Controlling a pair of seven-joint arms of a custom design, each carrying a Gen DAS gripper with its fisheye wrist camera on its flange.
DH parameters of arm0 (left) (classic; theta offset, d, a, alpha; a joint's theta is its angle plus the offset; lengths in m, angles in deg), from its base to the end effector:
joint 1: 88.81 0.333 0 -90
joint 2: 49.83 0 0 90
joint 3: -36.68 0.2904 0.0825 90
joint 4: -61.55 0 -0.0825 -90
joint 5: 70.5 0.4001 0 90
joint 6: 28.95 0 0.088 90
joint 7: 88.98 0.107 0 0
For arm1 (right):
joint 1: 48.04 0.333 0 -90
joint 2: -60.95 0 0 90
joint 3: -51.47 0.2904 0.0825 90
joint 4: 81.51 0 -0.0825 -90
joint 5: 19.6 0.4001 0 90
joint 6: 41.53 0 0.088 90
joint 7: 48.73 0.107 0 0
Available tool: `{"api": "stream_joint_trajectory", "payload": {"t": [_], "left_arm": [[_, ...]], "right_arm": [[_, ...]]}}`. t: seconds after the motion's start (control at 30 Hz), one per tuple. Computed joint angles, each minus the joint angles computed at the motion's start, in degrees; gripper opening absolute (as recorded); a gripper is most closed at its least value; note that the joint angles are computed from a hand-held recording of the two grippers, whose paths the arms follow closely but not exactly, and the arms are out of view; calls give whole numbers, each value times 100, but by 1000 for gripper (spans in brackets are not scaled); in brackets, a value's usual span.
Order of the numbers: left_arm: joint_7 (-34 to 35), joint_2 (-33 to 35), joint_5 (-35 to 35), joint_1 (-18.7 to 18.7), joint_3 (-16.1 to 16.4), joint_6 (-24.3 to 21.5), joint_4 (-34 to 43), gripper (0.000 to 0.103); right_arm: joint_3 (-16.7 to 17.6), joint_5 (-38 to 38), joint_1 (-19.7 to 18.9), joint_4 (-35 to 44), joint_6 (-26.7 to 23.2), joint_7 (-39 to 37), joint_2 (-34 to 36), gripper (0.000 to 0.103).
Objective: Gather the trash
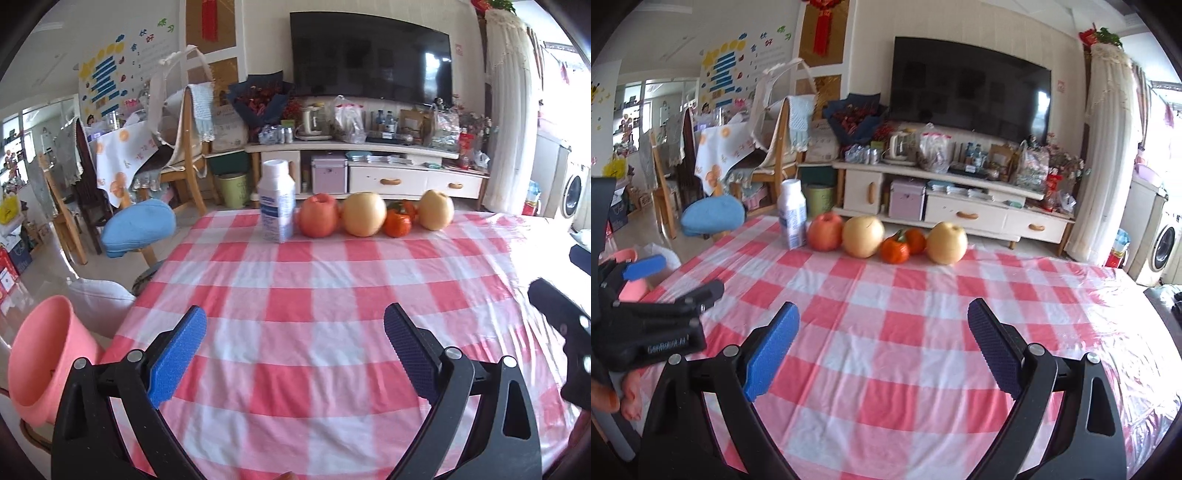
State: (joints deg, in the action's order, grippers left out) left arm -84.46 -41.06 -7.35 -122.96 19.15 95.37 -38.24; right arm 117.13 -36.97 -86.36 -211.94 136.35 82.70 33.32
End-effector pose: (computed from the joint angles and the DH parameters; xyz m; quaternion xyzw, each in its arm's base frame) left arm 0.4384 -0.4828 0.5021 -0.6467 0.6029 -0.2941 0.3630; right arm 0.4510 0.3261 0.5064 -0.6748 0.5204 -0.3516 0.3876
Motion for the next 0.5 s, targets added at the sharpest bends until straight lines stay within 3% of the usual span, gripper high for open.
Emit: {"api": "stream_joint_trajectory", "payload": {"t": [0.5], "left_arm": [[-85, 272, 57, -386, -4, -132, 587, 96]], "right_arm": [[-525, 646, 228, -596, 546, -215, -567, 94]]}}
